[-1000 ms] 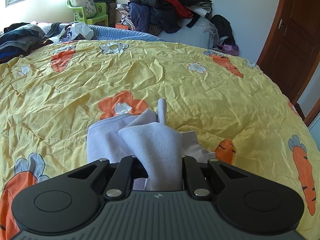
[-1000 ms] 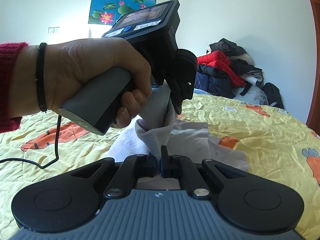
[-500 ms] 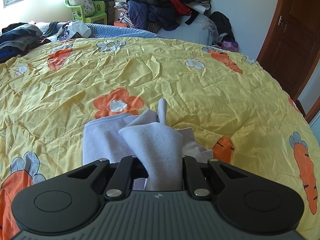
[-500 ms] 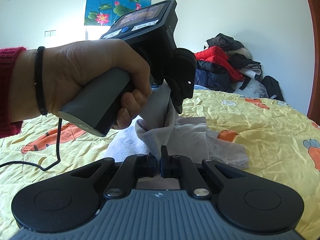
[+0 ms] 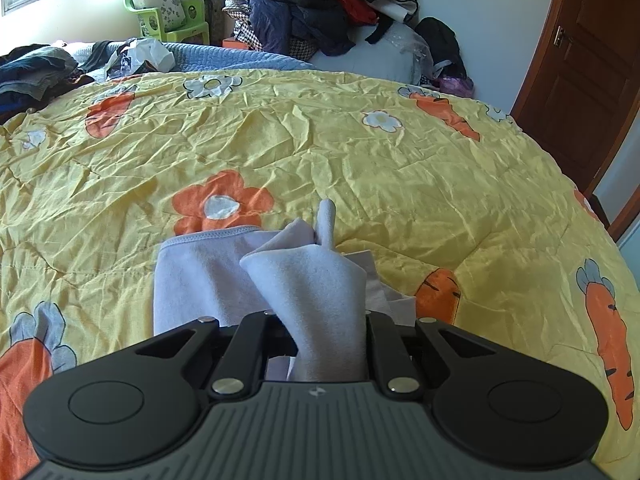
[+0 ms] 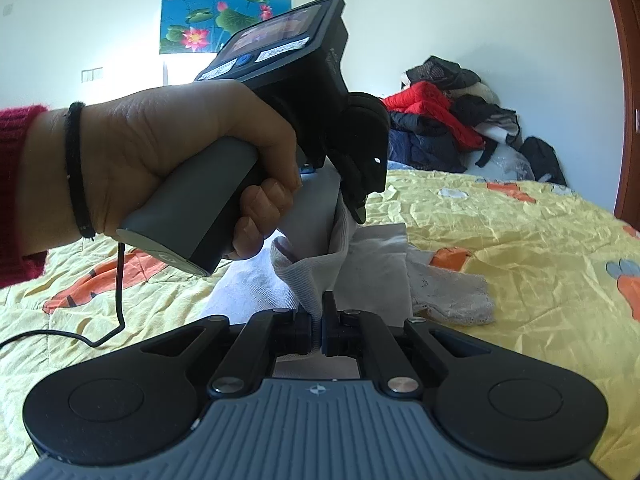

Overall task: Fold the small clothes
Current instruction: 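Lift the gripped side edge with both grippers and fold it across the top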

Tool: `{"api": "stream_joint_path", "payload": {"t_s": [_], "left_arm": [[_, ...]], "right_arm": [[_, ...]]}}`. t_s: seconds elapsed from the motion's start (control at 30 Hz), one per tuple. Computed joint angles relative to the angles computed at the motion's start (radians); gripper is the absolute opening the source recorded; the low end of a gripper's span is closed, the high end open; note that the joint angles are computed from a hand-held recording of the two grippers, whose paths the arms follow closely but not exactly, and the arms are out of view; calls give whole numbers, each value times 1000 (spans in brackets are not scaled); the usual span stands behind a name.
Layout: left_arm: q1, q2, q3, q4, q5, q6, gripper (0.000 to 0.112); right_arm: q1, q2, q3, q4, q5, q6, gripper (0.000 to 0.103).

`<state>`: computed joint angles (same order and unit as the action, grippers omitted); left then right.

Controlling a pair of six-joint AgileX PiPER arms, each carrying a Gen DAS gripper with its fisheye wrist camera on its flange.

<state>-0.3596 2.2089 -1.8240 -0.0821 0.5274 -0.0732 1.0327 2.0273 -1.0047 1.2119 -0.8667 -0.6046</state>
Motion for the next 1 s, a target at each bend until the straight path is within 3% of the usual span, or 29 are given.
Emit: {"api": "stream_joint_path", "payload": {"t_s": [0.43,1.0], "left_arm": [[-25,35,-40,39,18,-48,12],[-41,59,-83,60,41,-74,12]], "right_arm": [[-56,-31,61,-92,63,191,7],[-56,-43,98,-118,52,278,7]]}}
